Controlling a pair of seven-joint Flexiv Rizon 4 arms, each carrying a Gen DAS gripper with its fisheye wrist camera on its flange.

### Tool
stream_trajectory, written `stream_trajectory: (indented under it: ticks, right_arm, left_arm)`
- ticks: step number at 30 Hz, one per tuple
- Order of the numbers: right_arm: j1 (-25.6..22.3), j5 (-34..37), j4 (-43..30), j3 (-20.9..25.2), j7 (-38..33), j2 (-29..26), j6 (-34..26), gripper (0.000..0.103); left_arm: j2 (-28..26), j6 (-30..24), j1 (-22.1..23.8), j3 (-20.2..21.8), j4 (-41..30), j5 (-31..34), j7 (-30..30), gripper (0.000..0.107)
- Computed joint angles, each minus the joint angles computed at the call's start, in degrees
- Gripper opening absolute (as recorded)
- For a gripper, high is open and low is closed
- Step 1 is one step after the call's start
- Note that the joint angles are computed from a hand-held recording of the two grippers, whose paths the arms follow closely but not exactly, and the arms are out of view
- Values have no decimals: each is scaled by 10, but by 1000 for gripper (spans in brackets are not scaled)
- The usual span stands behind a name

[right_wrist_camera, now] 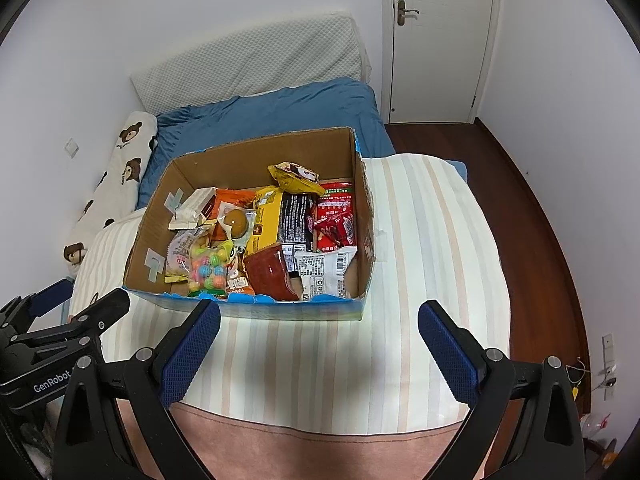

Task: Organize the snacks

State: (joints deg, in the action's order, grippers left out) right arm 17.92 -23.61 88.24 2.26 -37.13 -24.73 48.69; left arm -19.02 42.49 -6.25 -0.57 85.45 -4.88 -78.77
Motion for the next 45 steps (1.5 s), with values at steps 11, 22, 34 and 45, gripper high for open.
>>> stream_trajectory:
  ticks: [11, 22, 34, 45]
  right_arm:
    - [-1, 2, 6, 2, 0, 5, 3, 101]
    - [-2, 6, 8, 3, -1, 6, 6, 101]
    - [-3, 3, 13, 2, 0, 11, 9, 101]
    - [-4, 0, 11, 2, 1, 11, 10, 101]
  left_arm:
    - [1, -3, 3, -1, 0, -6, 6, 96]
    - [2, 1, 5, -2, 3, -11, 13, 96]
    - [6, 6, 5, -4, 4, -16, 24, 96]
    - [7, 10, 4, -6, 4, -22, 35, 96]
